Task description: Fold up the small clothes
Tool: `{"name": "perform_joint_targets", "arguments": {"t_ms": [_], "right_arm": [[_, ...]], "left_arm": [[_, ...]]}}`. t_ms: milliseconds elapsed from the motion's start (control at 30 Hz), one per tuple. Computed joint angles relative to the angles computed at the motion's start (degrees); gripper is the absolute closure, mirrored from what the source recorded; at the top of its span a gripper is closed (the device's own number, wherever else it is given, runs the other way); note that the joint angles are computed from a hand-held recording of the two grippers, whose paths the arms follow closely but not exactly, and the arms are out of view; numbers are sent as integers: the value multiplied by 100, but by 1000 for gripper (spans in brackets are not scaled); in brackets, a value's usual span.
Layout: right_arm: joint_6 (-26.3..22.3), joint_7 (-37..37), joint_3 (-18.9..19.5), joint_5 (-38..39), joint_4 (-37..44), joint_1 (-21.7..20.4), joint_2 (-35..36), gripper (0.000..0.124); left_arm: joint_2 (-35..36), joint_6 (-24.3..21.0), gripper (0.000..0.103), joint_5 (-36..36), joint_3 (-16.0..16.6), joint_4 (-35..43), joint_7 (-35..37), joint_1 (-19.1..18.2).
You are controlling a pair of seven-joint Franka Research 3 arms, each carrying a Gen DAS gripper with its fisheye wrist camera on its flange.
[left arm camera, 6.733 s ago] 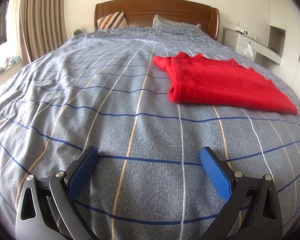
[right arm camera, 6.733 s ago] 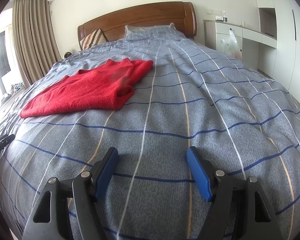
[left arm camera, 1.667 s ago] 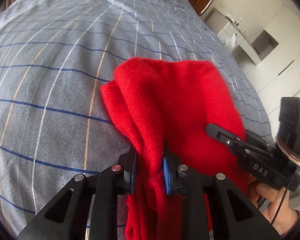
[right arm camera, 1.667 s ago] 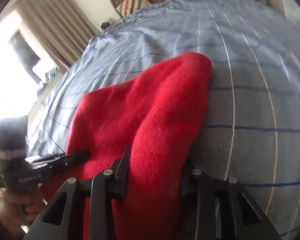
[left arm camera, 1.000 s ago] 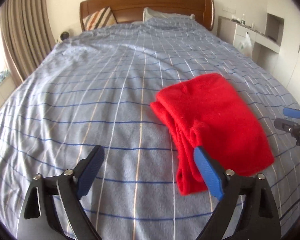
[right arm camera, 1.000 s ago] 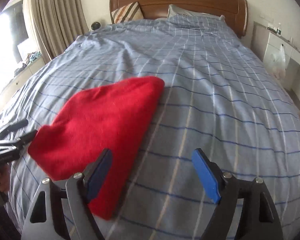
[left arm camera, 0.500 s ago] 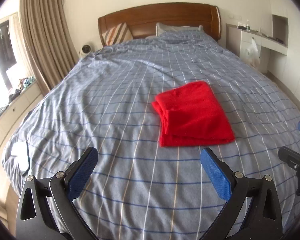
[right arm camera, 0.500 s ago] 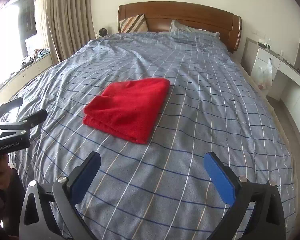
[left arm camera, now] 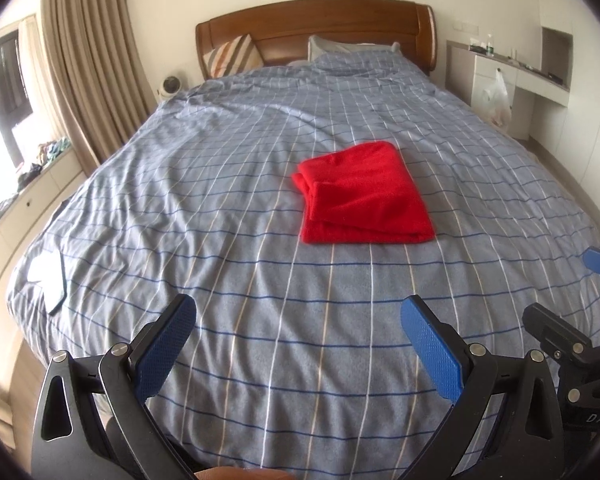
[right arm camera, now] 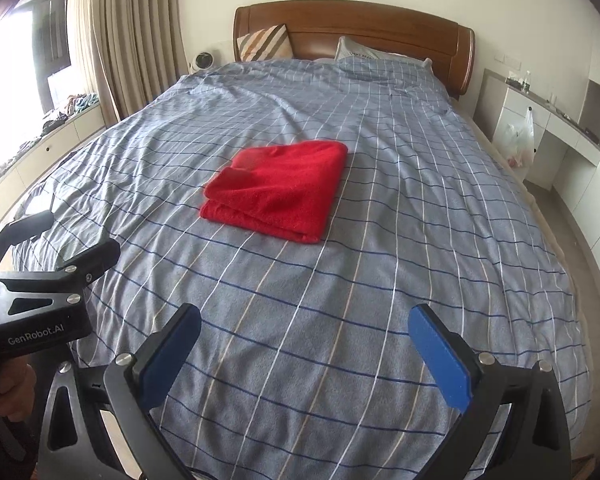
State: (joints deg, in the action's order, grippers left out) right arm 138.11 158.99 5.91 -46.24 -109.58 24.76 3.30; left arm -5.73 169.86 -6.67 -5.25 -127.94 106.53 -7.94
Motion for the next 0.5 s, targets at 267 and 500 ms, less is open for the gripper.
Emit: {"name": "perform_joint_targets", "arguments": {"t_ms": [267,500], "right_arm": [[-240,67,48,-166,-18,28,-62,22],[-190,30,50,-150,72,51,21,22]], "left_arm": [[-89,65,0,-259,121,-135,172,-114],[-166,86,0,-891,219,-198,678,-264]]}}
